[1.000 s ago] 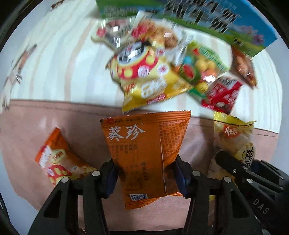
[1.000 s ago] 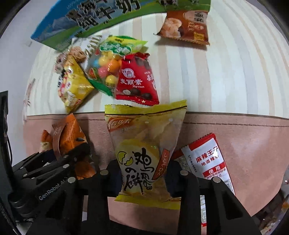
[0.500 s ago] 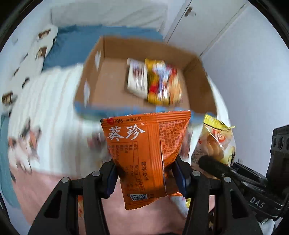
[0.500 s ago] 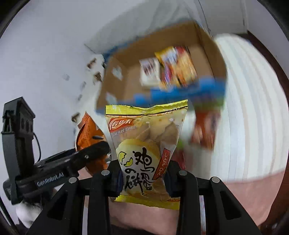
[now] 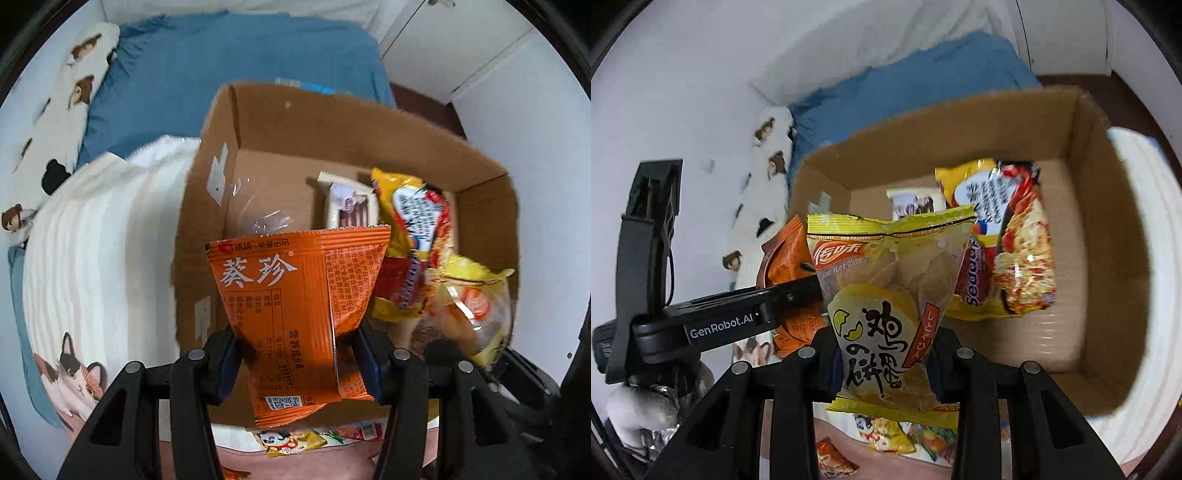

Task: Organize snacks
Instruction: 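Release the orange bag and yellow bag into the box with both tools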

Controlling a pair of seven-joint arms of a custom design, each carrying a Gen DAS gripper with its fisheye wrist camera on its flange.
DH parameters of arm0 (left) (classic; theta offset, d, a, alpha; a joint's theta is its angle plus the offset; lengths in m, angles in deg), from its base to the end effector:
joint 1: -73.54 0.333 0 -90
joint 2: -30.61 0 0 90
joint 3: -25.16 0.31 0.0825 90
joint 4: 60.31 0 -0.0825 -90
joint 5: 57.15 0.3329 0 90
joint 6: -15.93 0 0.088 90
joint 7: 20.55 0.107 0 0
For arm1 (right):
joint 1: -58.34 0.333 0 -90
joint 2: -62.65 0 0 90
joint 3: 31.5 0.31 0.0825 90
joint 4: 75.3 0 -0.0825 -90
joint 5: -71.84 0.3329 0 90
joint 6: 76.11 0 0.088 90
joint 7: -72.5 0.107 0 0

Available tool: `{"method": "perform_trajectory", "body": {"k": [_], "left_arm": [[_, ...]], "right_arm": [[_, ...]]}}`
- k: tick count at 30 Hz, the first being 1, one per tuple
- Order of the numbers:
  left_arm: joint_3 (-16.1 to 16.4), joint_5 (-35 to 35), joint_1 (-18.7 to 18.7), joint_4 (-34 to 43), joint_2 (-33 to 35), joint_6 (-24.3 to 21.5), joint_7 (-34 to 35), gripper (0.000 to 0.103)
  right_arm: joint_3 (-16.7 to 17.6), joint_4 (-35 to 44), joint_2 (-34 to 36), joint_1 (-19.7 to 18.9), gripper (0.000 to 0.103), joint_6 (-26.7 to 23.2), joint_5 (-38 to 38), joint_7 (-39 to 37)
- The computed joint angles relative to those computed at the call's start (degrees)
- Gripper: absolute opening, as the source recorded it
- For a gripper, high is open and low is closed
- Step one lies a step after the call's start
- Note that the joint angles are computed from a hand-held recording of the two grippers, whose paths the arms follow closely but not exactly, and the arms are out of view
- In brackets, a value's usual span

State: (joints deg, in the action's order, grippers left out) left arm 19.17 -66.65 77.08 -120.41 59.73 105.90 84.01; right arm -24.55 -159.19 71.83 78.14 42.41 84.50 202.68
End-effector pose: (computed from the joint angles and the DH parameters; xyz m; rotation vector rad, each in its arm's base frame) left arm 0.6431 -0.0258 0.5484 1.8029 -2.4062 0.2701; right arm 0.5273 0.2710 0.6337 -1.5731 2.1381 0.1894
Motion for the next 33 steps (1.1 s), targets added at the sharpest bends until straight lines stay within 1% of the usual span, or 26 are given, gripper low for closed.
{"method": "perform_trajectory", "body": {"k": [1,4,6,7,9,10,11,12,14,15,16,17,21,23,24,25,28,29,31,33], "left_arm": [[0.07,0.54,-0.34,-0.86,0.16,0.72,-0.04,0.051],[0.20,1.98,-1.22,4.07,3.99,-2.36,-0.49,0.051],[0.09,2.23,-1.36,5.07,4.97,-3.72,-0.55,0.053],[0.15,2.75,-1.65,7.61,6.78,-5.31,-0.71,0.053],[0.34,3.60,-1.87,8.88,8.04,-7.67,-1.05,0.053],[0.29,3.44,-1.71,8.95,8.28,-7.97,-1.25,0.053],[0.17,3.04,-1.40,7.85,7.81,-7.28,-1.22,0.053],[0.21,2.92,-1.20,5.87,6.71,-5.84,-1.12,0.056],[0.10,2.43,-0.86,3.62,5.38,-4.28,-0.73,0.064],[0.05,2.16,-0.71,2.65,4.70,-3.70,-0.54,0.076],[0.02,1.91,-0.58,1.54,3.92,-2.98,-0.28,0.086],[0.02,1.72,-0.49,0.30,3.04,-2.13,-0.01,0.086],[0.22,1.77,-0.43,-1.87,0.68,-0.38,0.92,0.087],[0.29,1.35,-0.19,-4.81,-1.56,2.12,1.45,0.087],[0.25,0.69,0.15,-7.86,-3.62,4.81,2.07,0.087],[0.37,0.67,0.12,-8.92,-4.47,6.34,2.22,0.087],[0.80,0.68,0.23,-17.73,-10.32,15.55,3.58,0.087],[0.85,0.24,0.42,-20.26,-12.05,17.86,4.20,0.087],[1.02,-0.74,0.70,-24.30,-14.84,21.64,4.67,0.087],[1.18,-1.53,0.94,-27.03,-16.83,24.01,5.11,0.087]], "right_arm": [[0.10,-0.11,0.89,0.05,0.038,0.32,0.34,0.04],[0.43,-0.99,2.52,-0.07,0.038,1.20,2.03,-0.01],[0.81,-0.73,3.97,-0.44,0.038,1.14,3.83,-1.08],[1.07,-0.59,4.85,-0.65,0.038,0.89,4.93,-1.77],[1.15,1.75,7.19,-0.87,0.047,-2.52,5.42,-1.38],[1.08,2.42,7.68,-0.74,0.062,-3.70,4.77,-1.09],[0.97,3.58,8.42,-0.53,0.081,-4.74,3.80,-0.84],[0.88,4.66,8.92,-0.21,0.087,-6.00,2.54,-0.63],[0.96,4.74,8.94,-0.08,0.089,-6.16,2.12,-0.80],[0.95,5.04,8.94,0.00,0.090,-6.65,1.87,-0.56],[0.90,5.47,9.01,0.15,0.094,-7.21,1.30,-0.45],[0.79,5.89,9.03,0.37,0.097,-7.65,0.48,-0.25],[0.33,5.36,7.35,0.73,0.097,-8.15,-1.74,0.53],[-0.13,5.48,6.50,1.45,0.097,-9.13,-4.98,1.46],[-0.36,5.26,5.72,1.97,0.097,-9.69,-7.15,2.02],[-0.50,4.97,5.19,2.34,0.098,-9.82,-8.77,2.53],[-0.73,2.89,2.66,3.02,0.098,-9.75,-12.60,4.03],[-0.68,1.84,1.70,3.10,0.098,-9.50,-13.28,4.36],[-0.65,0.28,-0.09,3.33,0.098,-9.55,-15.22,5.38],[-0.55,-1.56,-1.72,3.40,0.098,-9.04,-16.35,6.26]]}}
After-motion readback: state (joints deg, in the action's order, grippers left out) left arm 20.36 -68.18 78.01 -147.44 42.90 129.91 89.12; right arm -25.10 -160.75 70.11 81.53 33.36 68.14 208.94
